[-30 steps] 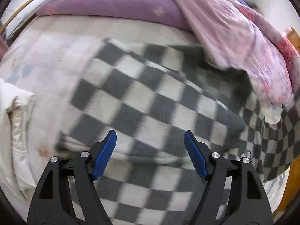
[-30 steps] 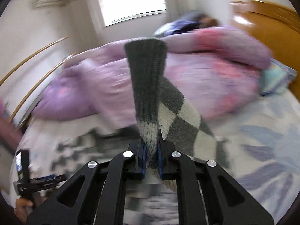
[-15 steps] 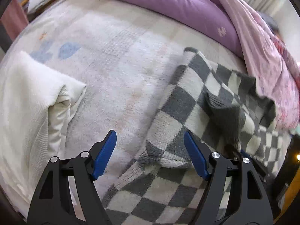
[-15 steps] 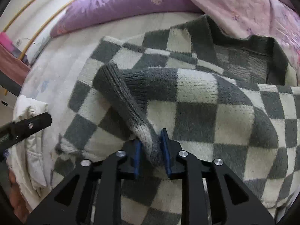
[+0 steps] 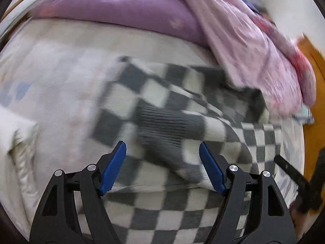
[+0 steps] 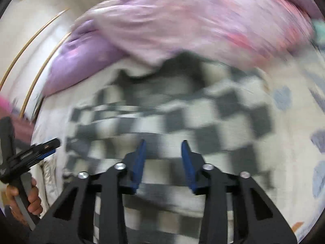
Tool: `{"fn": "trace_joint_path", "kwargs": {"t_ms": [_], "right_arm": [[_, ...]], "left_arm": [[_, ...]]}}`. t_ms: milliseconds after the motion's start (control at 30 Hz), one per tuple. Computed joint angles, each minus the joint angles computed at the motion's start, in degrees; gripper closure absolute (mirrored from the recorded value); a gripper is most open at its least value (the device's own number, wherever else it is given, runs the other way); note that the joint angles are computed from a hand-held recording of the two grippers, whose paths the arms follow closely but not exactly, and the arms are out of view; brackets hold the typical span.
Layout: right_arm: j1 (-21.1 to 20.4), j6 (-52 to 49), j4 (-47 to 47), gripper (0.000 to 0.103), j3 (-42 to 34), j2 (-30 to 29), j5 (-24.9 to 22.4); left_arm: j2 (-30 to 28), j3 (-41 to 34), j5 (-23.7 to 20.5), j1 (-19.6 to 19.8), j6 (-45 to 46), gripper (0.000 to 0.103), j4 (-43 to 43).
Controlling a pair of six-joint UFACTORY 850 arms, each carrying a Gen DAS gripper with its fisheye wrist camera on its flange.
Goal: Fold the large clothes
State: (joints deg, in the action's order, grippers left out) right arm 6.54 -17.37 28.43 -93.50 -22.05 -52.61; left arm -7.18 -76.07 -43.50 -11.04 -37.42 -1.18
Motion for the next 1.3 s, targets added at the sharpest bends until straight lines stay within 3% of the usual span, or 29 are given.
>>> {"fn": "trace_joint_path", "kwargs": {"t_ms": [67, 100, 133, 167, 200, 333, 433, 500, 533, 567, 667, 900, 1000, 1033, 1067, 1100, 1133, 1167, 1300], "right_arm": [[-3.11, 1.79, -1.36, 0.078, 0.16, -1.62, -0.18], [-3.94, 3.14, -2.84, 0.078, 0.23, -2.26, -0.57], [-5.04, 4.66, -3.93, 0.083, -0.2, -3.85, -1.58], [-6.49, 4.62, -2.62, 0.098, -1.14, -5.75, -3.32], [-7.01, 5.62, -3.27, 0.103, -1.2, -6.5, -3.58], [-8.41, 5.76, -1.38, 0.103, -0.57, -7.54, -3.64], [-7.84, 5.86, -1.42, 0.094, -2.7, -7.18, -5.08], [-7.31, 5.48, -1.96, 0.077, -4.96, -6.74, -3.68], [-7.18, 5.39, -2.21, 0.042, -6.46, -6.99, -2.37], [-6.82, 6.91, -4.03, 0.023, -9.04, -8.06, -0.88], [-6.45, 10.42, -8.9, 0.023, -16.1, -12.11, 0.35], [-7.63, 18.34, -8.88, 0.023, -42.77, -31.54, -13.48], [-8.59, 17.33, -3.92, 0.035, -46.71, -35.6, -18.93], [-8.69, 16.29, -3.1, 0.052, -46.19, -35.71, -19.33], [-8.81, 15.32, -2.32, 0.074, -44.93, -35.33, -19.2], [-9.13, 13.57, -0.11, 0.076, -41.62, -33.7, -17.49], [-9.24, 12.44, 0.27, 0.082, -38.98, -32.08, -15.78], [-9.21, 11.32, 0.07, 0.083, -36.67, -30.46, -14.06], [-9.93, 2.24, 4.14, 0.086, -24.01, -19.89, -5.0]], "left_arm": [[-3.2, -1.41, -0.11, -0.52, 2.27, 0.028, -2.18], [-6.11, -2.72, -2.54, -0.61, 2.29, 0.028, -2.06], [-7.71, -3.18, -4.92, -0.7, 1.24, 0.029, -0.86], [-9.56, -2.77, -5.91, -0.18, 2.11, 0.026, -2.06], [-9.29, -2.05, -4.5, 0.06, 2.44, 0.025, -2.19], [-9.1, -2.62, -5.42, 0.45, 4.02, 0.027, -3.44], [-6.66, -2.41, -3.98, 1.51, 2.87, 0.028, -3.04], [-5.36, -3.02, -2.34, 2.82, 1.49, 0.026, -1.04], [-5.77, -4.4, -2.81, 3.55, -0.91, 0.02, 2.15], [-6.52, -5.67, -3.42, 4.25, -2.31, 0.019, 4.45], [-10.12, -10.02, -6.13, 6.9, -3.49, 0.018, 7.88], [-19.31, -17.68, -11.12, 11.18, -0.64, 0.018, 7.14], [-21.91, -19.37, -11.9, 11.29, 1.0, 0.018, 6.51], [-22.51, -19.59, -11.91, 11.5, 1.23, 0.018, 5.88], [-22.78, -19.72, -11.54, 11.55, 1.27, 0.026, 5.59], [-22.6, -19.41, -10.11, 11.81, 2.53, 0.041, 3.99], [-22.11, -18.89, -7.53, 11.78, 4.49, 0.075, 1.55], [-21.51, -19.14, -7.34, 11.78, 5.73, 0.085, 1.5], [-14.91, -14.46, -3.19, 9.63, 5.05, 0.088, 7.88]]}}
